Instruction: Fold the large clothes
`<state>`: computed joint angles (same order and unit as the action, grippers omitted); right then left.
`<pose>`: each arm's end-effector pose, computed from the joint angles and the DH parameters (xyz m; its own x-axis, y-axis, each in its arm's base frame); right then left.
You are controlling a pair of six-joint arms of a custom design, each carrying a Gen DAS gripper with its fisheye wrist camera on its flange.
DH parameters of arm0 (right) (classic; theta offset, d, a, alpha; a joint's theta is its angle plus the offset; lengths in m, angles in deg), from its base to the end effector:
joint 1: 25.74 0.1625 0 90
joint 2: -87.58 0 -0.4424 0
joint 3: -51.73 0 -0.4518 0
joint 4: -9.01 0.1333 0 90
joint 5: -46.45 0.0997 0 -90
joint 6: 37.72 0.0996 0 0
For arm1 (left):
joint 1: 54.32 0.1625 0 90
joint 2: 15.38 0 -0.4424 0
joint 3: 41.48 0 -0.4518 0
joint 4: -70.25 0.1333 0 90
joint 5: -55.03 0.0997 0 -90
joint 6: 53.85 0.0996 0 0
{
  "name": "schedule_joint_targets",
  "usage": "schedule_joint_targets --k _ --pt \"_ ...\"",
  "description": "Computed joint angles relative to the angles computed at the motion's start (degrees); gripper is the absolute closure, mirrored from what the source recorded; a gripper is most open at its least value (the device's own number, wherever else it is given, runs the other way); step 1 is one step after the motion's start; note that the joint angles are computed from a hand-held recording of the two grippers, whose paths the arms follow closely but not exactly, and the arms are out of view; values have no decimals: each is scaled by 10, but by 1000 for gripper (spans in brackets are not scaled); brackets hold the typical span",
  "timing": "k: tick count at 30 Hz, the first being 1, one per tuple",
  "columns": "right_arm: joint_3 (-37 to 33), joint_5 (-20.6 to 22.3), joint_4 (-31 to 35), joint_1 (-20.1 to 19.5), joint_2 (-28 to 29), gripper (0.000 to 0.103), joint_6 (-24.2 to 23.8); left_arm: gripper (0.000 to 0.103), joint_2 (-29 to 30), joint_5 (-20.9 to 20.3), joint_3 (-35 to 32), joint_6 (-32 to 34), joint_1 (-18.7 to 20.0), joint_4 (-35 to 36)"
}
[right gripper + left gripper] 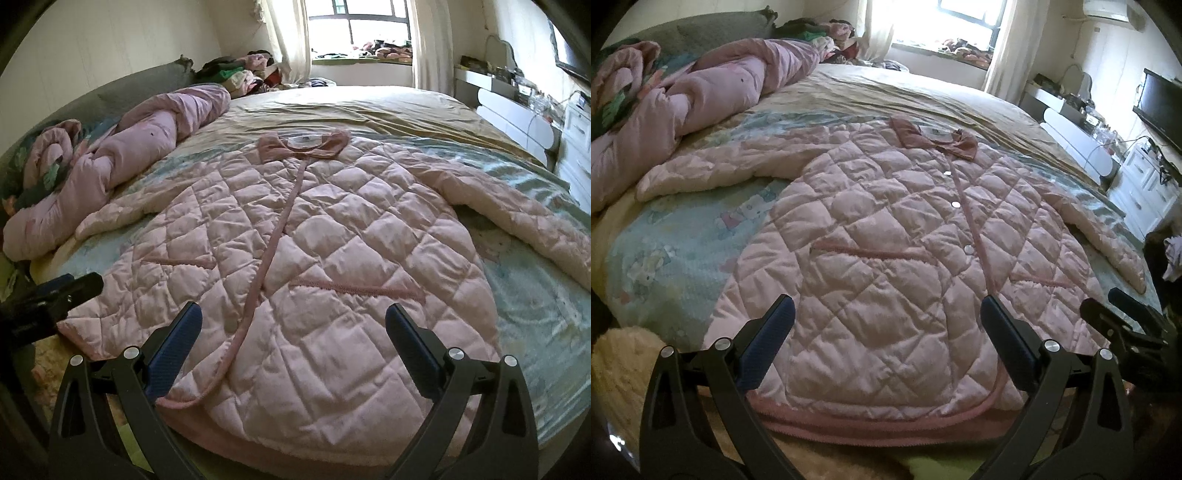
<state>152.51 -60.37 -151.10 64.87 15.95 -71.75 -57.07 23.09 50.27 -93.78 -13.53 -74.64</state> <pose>0.1116 -0.6706 0.3556 -0.7904 -0.2738 0.5480 -0.5434 0.7263 -0.4210 -0.4060 -0.6380 0.0662 -0.7907 -0.1465 -0.5944 0.3220 0.7263 -0.6073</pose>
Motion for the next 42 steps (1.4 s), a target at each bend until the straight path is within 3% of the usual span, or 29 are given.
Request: schedule_joint_targets --k 10,20,31,42 --pt "-56 7 6 6 37 4 6 9 17 10 -40 61 14 -41" --pt "-135 -6 -7 11 89 4 5 9 27 -21 -87 95 42 -63" --pt "-214 -8 -4 17 141 4 19 9 58 -33 -154 127 65 -30" --pt "-285 -3 46 14 178 4 50 9 106 -33 -251 176 76 1"
